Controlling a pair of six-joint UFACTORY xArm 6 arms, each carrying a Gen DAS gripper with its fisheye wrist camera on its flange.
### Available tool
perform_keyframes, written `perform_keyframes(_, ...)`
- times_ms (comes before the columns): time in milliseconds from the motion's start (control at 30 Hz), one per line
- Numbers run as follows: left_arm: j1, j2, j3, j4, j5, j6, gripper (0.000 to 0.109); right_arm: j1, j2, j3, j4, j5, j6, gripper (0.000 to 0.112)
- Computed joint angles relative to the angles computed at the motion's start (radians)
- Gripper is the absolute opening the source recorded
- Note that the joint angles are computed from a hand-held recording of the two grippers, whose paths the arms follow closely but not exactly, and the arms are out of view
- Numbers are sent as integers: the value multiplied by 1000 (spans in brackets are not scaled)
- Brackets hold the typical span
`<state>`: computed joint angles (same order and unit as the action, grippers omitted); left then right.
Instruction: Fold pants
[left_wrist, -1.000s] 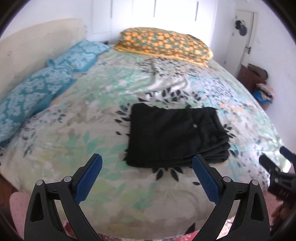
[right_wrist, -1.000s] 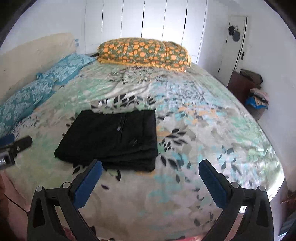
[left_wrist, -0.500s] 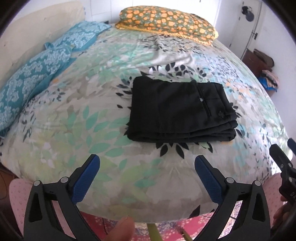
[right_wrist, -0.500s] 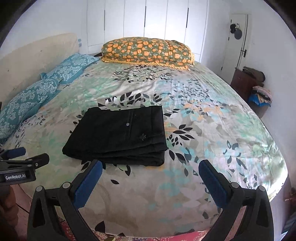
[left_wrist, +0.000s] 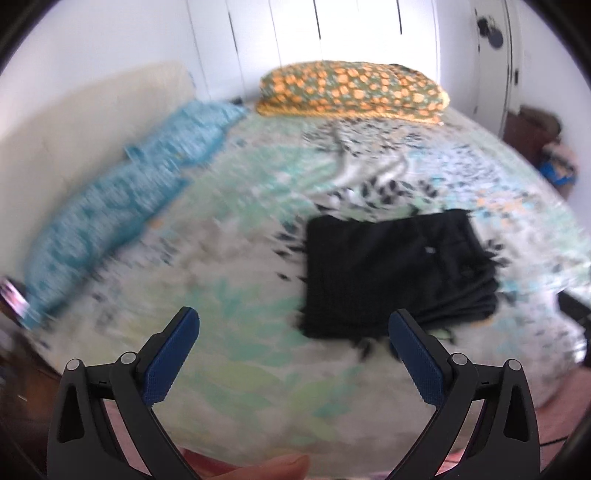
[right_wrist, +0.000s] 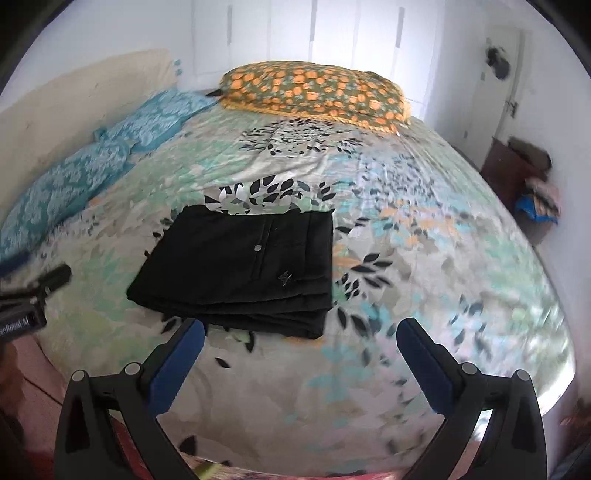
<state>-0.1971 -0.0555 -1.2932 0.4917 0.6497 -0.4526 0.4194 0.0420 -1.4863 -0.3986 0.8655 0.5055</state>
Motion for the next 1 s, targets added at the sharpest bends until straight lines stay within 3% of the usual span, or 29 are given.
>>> perform_keyframes(67, -1, 0, -12, 7, 10, -4, 103, 6, 18, -45, -2, 47, -42, 103)
perform_keyframes(133, 8, -10, -3, -82, -9, 51, 103, 16, 21, -58, -13, 66, -25, 103)
perform_keyframes(233, 19, -29, 26, -247, -45, 166, 103, 33, -2, -25, -30, 62, 98, 103)
perform_keyframes(367, 6, -26, 25, -220, -4, 154, 103, 73, -48, 53, -97, 65, 300, 103)
perform_keyframes(467, 4, -16, 15, -268, 25, 185, 103, 101, -37, 51, -117, 93, 249, 103)
perform_keyframes(667, 5, -22, 24, -319, 36, 219, 102, 110, -40, 41, -199, 94, 280, 103)
perform_keyframes(1000, 6, -15, 19, -328, 50, 231, 102, 112, -30, 36, -193, 92, 269, 103)
